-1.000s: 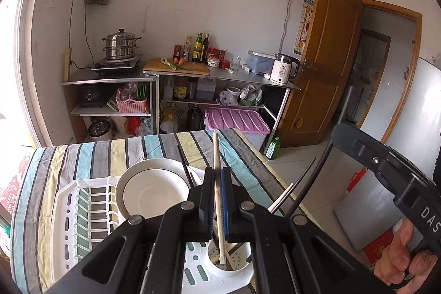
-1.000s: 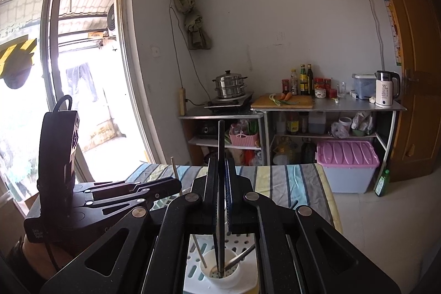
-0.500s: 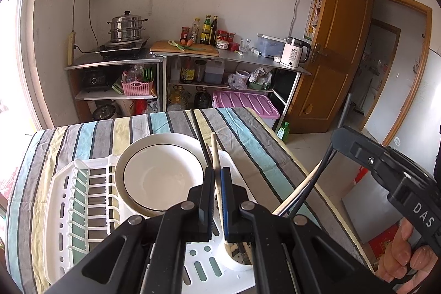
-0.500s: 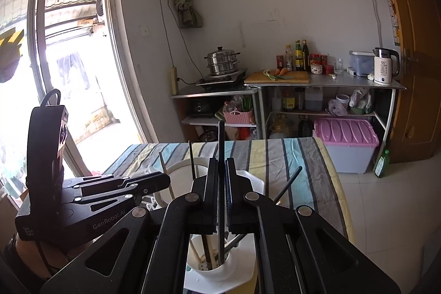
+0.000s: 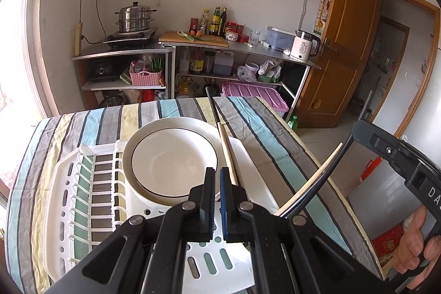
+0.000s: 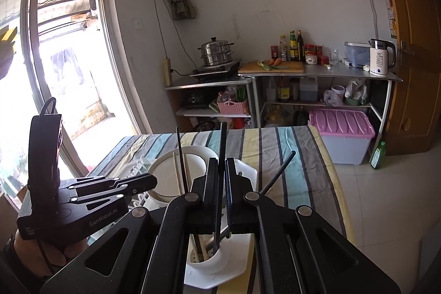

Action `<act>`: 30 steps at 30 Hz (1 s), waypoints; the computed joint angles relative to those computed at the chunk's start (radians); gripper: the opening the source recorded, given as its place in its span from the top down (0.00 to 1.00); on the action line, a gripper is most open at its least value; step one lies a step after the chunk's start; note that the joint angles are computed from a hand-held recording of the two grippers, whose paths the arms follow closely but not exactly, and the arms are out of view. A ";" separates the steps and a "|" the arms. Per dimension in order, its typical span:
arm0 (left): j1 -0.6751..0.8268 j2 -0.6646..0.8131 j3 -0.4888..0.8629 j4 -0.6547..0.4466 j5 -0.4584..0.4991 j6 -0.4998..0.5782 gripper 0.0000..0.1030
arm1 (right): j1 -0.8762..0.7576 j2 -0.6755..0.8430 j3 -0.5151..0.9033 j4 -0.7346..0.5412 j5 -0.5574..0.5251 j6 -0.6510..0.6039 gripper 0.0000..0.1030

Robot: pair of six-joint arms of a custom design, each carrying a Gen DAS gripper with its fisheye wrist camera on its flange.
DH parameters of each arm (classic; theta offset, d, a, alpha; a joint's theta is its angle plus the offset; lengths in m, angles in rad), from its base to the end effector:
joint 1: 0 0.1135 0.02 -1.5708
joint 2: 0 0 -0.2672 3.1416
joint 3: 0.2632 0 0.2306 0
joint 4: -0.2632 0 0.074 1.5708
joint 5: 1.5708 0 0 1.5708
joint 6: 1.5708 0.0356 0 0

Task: Organize utensils
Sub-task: 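Lower the chopsticks into the white cup and open both tools, then move both tools back down to the chopsticks on the cloth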

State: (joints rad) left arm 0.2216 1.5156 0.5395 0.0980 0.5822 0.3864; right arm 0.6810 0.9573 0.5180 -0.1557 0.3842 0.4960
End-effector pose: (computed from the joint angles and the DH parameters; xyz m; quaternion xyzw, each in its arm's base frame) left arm 0.2442 0.0350 0.1496 0.1713 0.8900 -0.1602 0.3911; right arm 0.1497 0.1041 0.2316 0.0090 0.8716 0.1152 0.4764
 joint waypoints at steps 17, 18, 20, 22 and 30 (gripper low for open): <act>0.369 -0.184 -0.077 -0.312 0.303 0.327 0.94 | 0.247 -0.157 0.000 -0.168 0.206 0.103 0.89; 0.404 -0.194 -0.085 -0.338 0.318 0.363 0.93 | 0.280 -0.165 0.001 -0.185 0.230 0.121 0.89; 0.474 -0.205 -0.095 -0.399 0.348 0.444 0.93 | 0.350 -0.176 0.005 -0.222 0.285 0.161 0.89; 0.548 -0.207 -0.103 -0.460 0.376 0.533 0.93 | 0.410 -0.184 0.013 -0.261 0.334 0.206 0.88; 0.935 0.012 -0.033 -0.896 0.407 1.201 0.93 | 0.818 -0.149 0.046 -0.575 0.604 0.652 0.84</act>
